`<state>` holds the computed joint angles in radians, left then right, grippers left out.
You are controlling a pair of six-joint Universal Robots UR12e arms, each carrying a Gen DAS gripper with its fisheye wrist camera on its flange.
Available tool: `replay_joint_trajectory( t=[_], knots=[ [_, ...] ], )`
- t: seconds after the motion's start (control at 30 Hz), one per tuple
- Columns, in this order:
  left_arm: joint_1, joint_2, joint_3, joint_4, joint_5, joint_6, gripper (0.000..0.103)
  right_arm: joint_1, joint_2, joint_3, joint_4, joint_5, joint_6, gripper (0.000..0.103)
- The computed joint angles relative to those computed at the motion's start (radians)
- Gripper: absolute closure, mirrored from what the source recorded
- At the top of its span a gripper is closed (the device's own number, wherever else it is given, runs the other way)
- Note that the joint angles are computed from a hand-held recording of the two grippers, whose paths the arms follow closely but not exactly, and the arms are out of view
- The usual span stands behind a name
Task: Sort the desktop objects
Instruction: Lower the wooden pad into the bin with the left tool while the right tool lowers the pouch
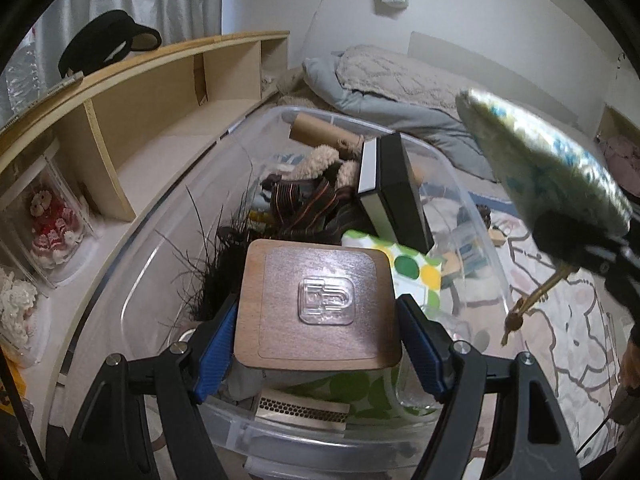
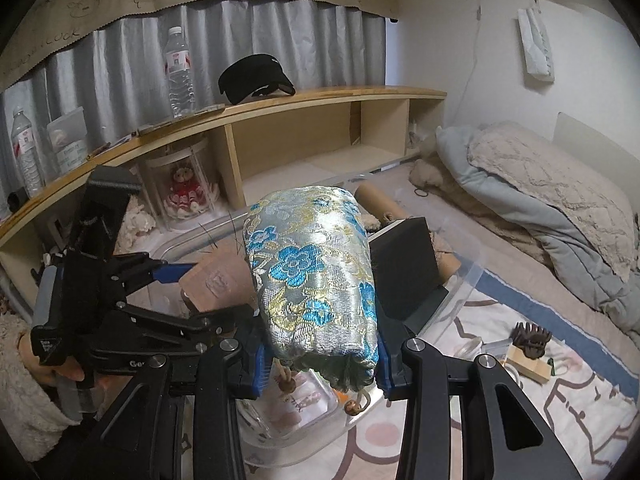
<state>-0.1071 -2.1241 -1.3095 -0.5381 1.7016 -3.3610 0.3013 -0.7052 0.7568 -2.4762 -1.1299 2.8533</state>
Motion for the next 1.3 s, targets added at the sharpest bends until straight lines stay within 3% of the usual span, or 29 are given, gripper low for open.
replay_joint_trajectory(
  t=[0.03,0.1,0.13,0.33,0.53,0.73,0.97,1.03,1.07,1.13,1.3],
  knots=[
    [-0.001,-0.001,-0.002,0.0,0.015,0.003,0.024,0.0,0.002,-0.004,0.002,0.0,0.001,0.062],
    [-0.008,-0.001,-0.005,0.016,0.062,0.016,0.004,0.0,0.008,-0.014,0.01,0.007,0.006,0.062],
    [-0.01,0.001,-0.01,0.032,0.076,0.021,0.003,0.0,0.012,-0.021,0.013,0.011,0.011,0.062],
    [0.0,0.02,-0.035,0.073,0.05,-0.004,0.003,0.0,0.046,-0.078,0.048,0.022,0.023,0.062],
    [0.009,0.038,-0.068,0.158,0.093,-0.068,0.003,0.008,0.086,-0.142,0.102,0.009,0.011,0.062],
    [0.028,0.053,-0.09,0.174,0.063,-0.125,0.003,0.014,0.126,-0.207,0.184,0.035,-0.079,0.062],
    [0.032,0.054,-0.093,0.165,0.053,-0.117,0.003,0.024,0.164,-0.277,0.302,0.007,-0.152,0.061],
    [0.032,0.053,-0.092,0.163,0.049,-0.113,0.003,0.03,0.163,-0.268,0.281,-0.048,-0.15,0.03],
    [0.032,0.054,-0.092,0.162,0.045,-0.11,0.003,0.032,0.153,-0.241,0.237,-0.072,-0.144,0.009],
    [0.032,0.054,-0.093,0.162,0.039,-0.106,0.003,0.031,0.132,-0.183,0.133,-0.087,-0.142,0.006],
    [0.031,0.054,-0.093,0.165,0.038,-0.096,0.003,0.015,0.141,-0.217,0.142,-0.054,-0.046,0.006]
  ],
)
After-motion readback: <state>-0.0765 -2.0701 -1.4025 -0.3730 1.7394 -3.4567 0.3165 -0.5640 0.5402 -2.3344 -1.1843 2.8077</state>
